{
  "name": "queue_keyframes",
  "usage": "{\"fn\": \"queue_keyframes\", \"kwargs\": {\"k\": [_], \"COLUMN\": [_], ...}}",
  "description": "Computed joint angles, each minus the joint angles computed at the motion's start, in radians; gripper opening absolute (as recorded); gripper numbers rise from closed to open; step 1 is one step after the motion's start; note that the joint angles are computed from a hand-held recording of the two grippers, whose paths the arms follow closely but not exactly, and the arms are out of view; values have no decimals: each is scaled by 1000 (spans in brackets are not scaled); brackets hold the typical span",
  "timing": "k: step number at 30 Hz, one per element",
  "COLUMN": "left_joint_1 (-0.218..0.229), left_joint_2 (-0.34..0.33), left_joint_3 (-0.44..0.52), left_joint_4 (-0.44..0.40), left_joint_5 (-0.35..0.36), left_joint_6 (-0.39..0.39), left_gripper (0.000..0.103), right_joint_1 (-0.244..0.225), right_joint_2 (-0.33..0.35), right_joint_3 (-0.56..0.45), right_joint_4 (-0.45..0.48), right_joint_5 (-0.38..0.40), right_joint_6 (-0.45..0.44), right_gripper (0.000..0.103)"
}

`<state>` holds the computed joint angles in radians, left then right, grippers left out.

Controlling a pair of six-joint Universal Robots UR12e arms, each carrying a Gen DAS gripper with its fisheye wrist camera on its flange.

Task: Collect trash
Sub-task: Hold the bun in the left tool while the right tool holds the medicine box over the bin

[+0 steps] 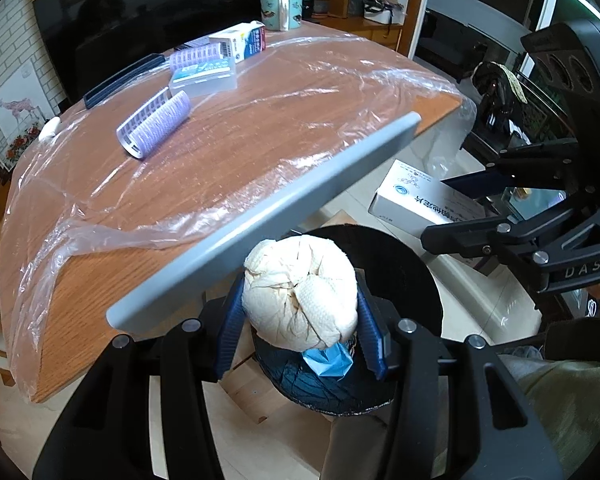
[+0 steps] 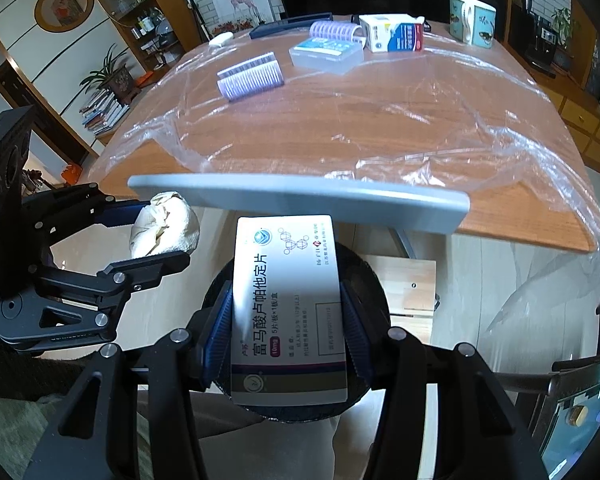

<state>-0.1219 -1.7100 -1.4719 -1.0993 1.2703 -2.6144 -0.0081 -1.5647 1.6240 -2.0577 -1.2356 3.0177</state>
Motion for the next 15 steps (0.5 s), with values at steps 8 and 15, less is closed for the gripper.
{"fn": "queue_keyframes", "kwargs": {"k": [8,15], "left_joint_1": [-8,-13], "left_joint_2": [1,0], "left_joint_3": [-11,-22], "left_joint_4": [-26,-38], "left_joint_5": [12,28], "left_joint_6": [23,26], "left_gripper": [51,51], "right_joint_1": [4,10], "right_joint_2": [-7,-8], "right_joint_3": [15,27], "right_joint_4": [15,27], "right_joint_5": [-12,-29], "right_joint_6": [8,13], "right_gripper": [51,51]}}
